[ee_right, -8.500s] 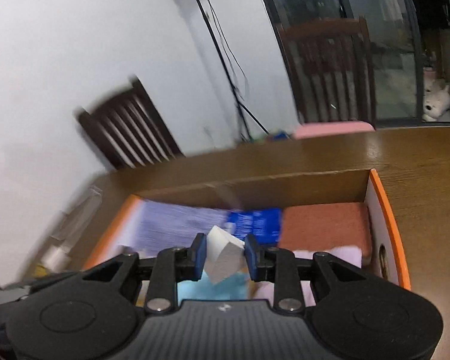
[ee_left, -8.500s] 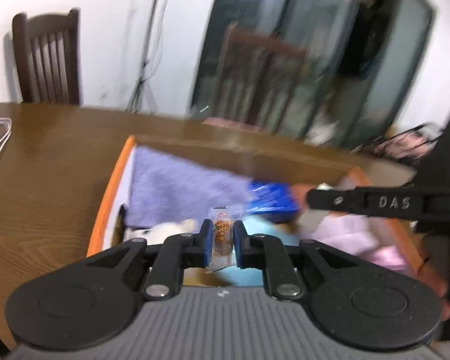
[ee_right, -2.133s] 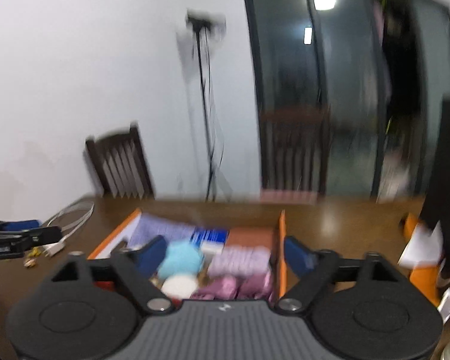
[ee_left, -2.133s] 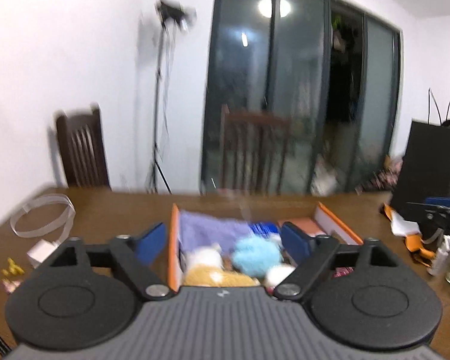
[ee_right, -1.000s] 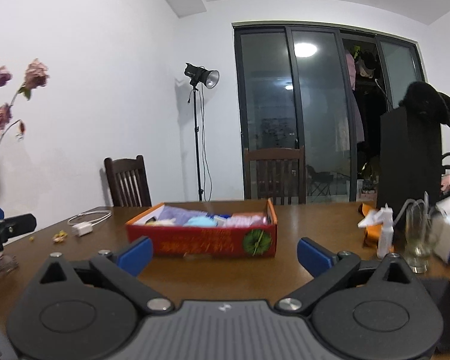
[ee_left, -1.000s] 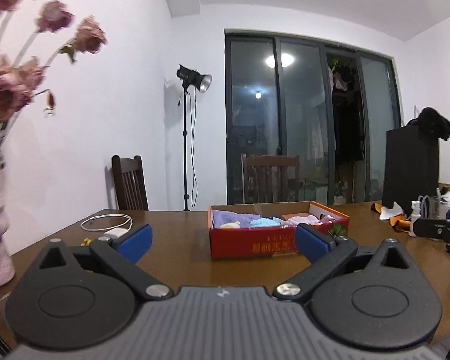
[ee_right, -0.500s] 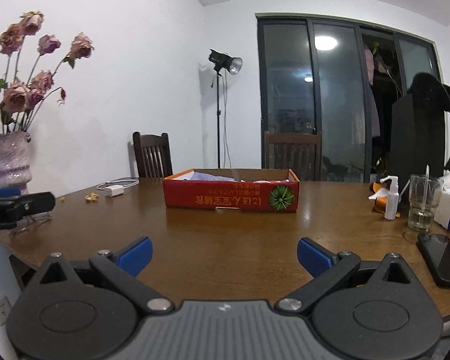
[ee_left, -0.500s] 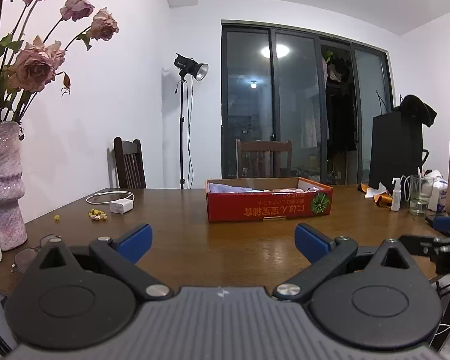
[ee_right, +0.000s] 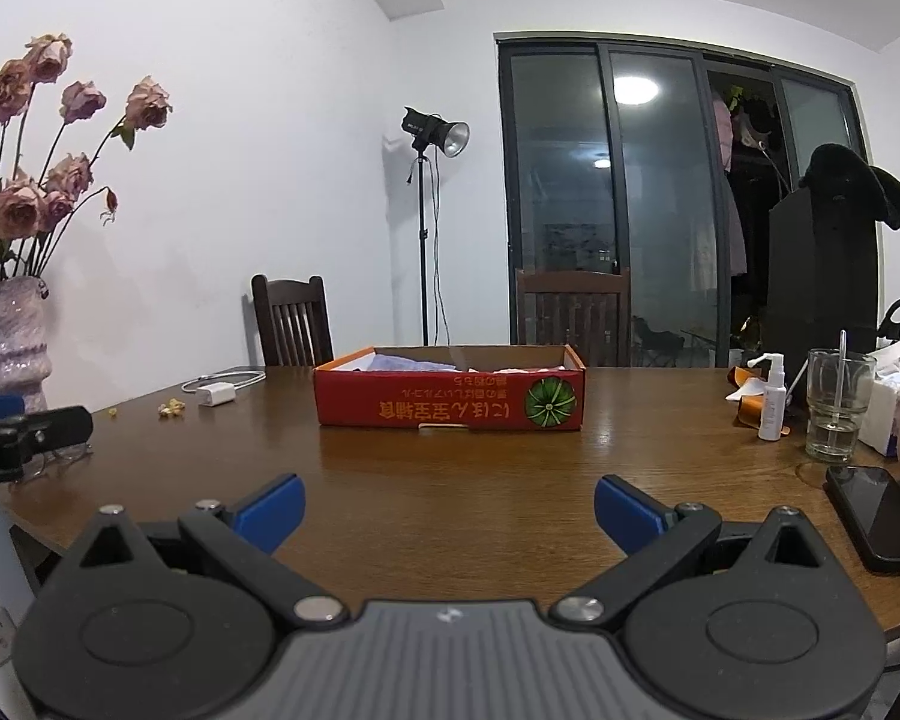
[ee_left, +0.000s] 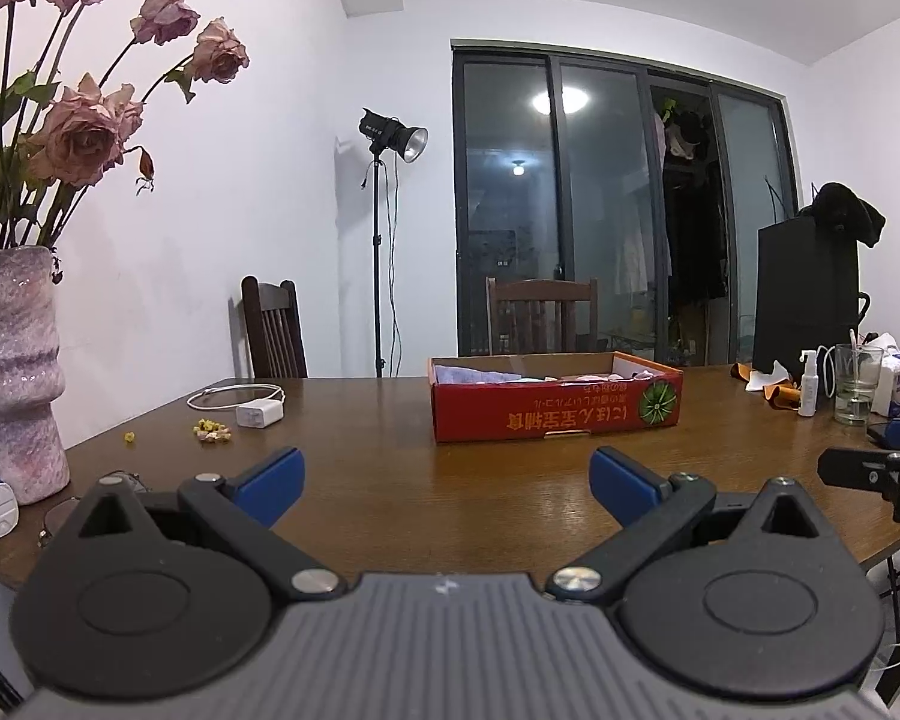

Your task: Organize soft objects

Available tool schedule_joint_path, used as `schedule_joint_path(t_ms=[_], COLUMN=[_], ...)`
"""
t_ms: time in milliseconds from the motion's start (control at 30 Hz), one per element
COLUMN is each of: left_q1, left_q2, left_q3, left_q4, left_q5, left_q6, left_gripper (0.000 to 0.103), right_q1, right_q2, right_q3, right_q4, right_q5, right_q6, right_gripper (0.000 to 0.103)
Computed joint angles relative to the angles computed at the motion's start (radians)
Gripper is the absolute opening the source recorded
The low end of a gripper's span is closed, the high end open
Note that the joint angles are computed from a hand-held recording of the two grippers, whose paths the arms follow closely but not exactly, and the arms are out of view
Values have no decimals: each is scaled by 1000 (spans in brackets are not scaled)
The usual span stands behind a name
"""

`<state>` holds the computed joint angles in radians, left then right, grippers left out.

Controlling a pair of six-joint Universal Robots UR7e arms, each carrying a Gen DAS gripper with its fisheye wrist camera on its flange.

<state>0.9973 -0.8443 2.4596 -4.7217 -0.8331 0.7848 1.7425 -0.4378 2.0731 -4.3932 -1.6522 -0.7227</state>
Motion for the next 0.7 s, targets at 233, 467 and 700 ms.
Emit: schedule_joint_path(t_ms=[233, 467, 700], left_q1=[1, -1, -1], left_q2=[-5, -3, -5], left_q3=[-1, 0, -1], left_q4=[6, 0, 0], left_q5=[0, 6, 7], left_q6=[-1, 4, 5], left_gripper=[103, 103, 103], right_q1=[1, 2, 0], right_q2=[-4, -3, -3], right_q3=[-3, -3, -3], right_q4=[13, 15, 18], right_q5=[-4, -5, 1], right_q6=[3, 4, 0], right_gripper=[103, 103, 103])
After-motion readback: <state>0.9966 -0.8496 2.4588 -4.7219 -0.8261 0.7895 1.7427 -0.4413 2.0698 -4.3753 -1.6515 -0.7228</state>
